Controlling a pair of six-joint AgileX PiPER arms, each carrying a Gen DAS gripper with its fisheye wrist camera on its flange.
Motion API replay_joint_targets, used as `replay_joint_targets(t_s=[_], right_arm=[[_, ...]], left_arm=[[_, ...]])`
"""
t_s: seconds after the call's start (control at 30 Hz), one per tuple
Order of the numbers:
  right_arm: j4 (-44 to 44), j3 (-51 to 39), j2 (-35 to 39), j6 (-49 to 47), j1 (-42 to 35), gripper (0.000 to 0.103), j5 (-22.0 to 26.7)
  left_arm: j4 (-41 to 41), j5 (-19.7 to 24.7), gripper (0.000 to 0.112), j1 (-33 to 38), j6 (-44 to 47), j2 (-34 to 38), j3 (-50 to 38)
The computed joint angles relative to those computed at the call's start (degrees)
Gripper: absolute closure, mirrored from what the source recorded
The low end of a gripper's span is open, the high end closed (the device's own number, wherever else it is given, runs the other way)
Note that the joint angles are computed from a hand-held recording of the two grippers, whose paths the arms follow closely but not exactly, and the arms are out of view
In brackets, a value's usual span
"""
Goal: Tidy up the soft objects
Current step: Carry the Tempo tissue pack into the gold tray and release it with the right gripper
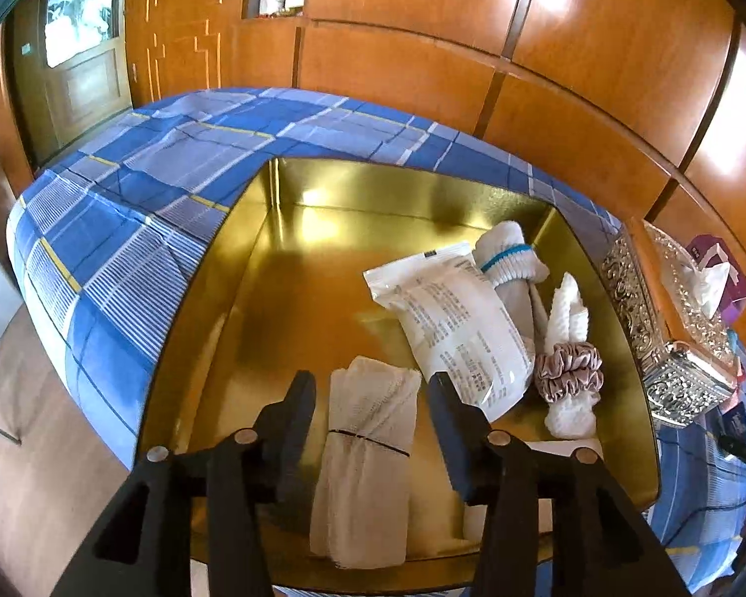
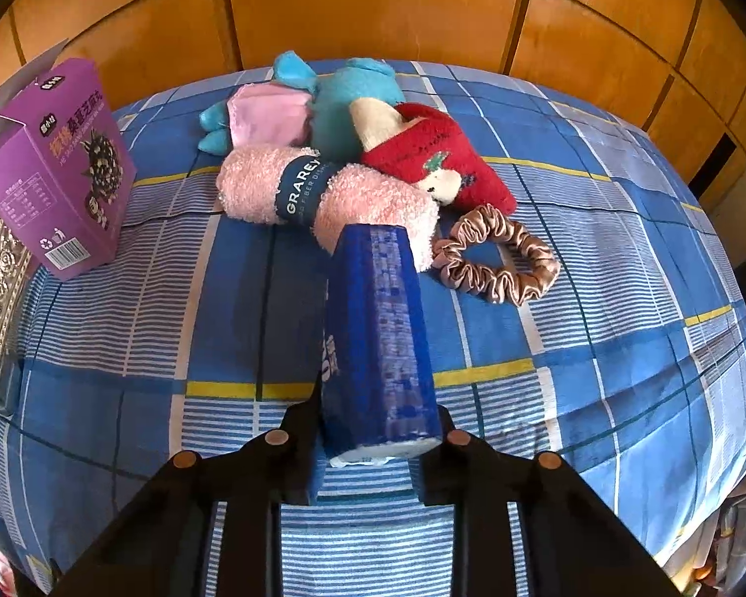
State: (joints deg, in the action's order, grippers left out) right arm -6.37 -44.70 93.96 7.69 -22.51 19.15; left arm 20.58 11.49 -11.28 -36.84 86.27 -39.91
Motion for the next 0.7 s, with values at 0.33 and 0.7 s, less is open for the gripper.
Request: replay_joint_targets(t_s=[0.33, 0.7], right_arm=[[6.3, -8.1, -1.7, -6.2, -0.6, 0.079, 7.6], [3.7, -41.1, 7.9, -1.6, 12.2, 0.079, 22.0]], left_arm=[[7.5, -0.1, 0.057, -1.9, -5.4, -4.3, 0.1], [1.8, 0.1, 0.057, -1.1, 0.7, -6.3, -0.3]])
